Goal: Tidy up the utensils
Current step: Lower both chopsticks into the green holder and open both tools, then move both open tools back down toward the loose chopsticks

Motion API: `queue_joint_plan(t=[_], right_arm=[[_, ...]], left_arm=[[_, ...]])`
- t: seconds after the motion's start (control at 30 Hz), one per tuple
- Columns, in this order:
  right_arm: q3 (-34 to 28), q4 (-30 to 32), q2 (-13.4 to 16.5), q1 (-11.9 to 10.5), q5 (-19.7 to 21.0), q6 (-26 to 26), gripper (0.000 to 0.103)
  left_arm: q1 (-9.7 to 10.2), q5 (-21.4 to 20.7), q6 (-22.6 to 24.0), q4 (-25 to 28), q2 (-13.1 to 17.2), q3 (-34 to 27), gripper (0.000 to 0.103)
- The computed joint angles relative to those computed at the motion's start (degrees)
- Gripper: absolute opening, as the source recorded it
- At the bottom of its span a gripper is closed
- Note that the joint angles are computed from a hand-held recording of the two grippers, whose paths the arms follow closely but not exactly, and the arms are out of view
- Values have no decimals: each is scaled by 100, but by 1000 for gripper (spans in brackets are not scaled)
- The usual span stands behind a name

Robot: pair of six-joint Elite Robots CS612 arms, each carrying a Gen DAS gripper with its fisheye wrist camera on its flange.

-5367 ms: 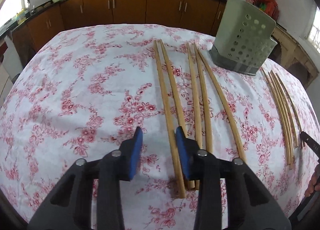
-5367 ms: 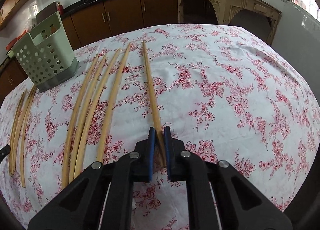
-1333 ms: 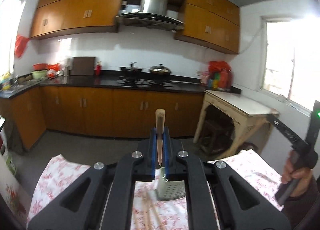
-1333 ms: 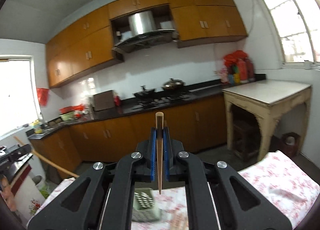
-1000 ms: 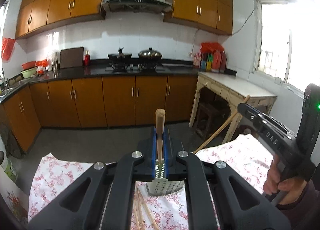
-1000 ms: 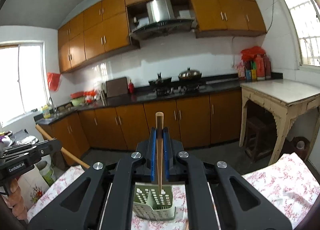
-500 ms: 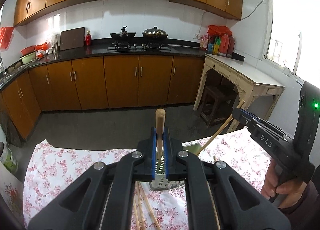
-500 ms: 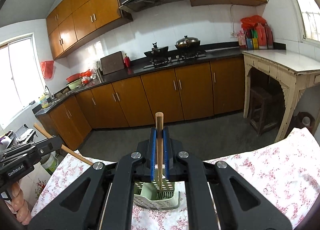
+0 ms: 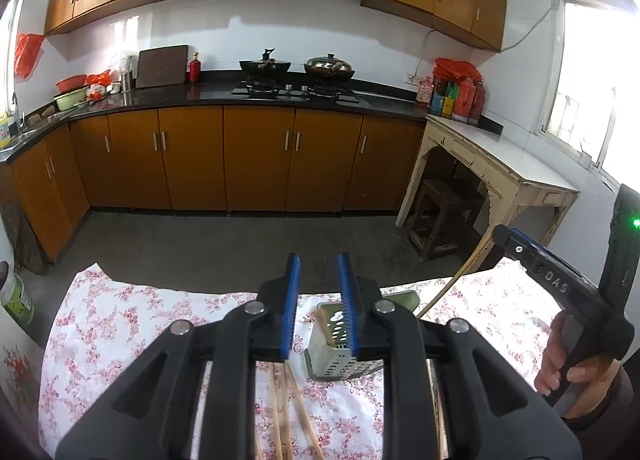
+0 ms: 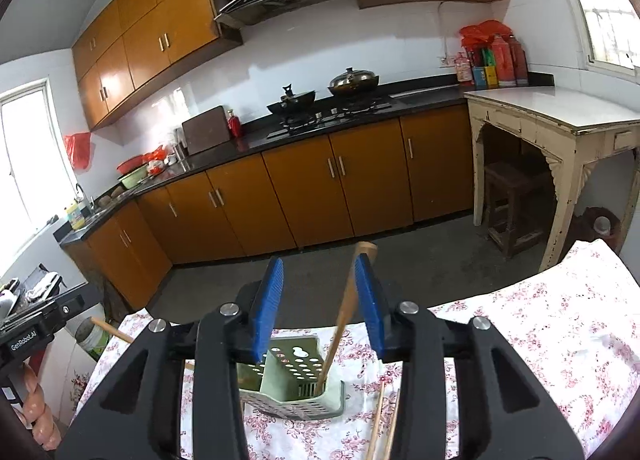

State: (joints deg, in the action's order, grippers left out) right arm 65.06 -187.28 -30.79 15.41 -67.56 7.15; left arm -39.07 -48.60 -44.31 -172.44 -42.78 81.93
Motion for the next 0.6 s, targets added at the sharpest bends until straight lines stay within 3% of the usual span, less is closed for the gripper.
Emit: queue_joint_plan(t=[0.27,0.43,0.6], right_arm=[[364,-340,-168,-68,-189,53,39],[833,-490,-300,-190,-345,8,39],[1140,-226,-246,-285,-618,-113,39]], left_arm=[[-108,332,-266,-144,-193,344,27],[-280,763,-556,-271,-362,809,32],[-441,1136,-1216,158,-463,1286,38]])
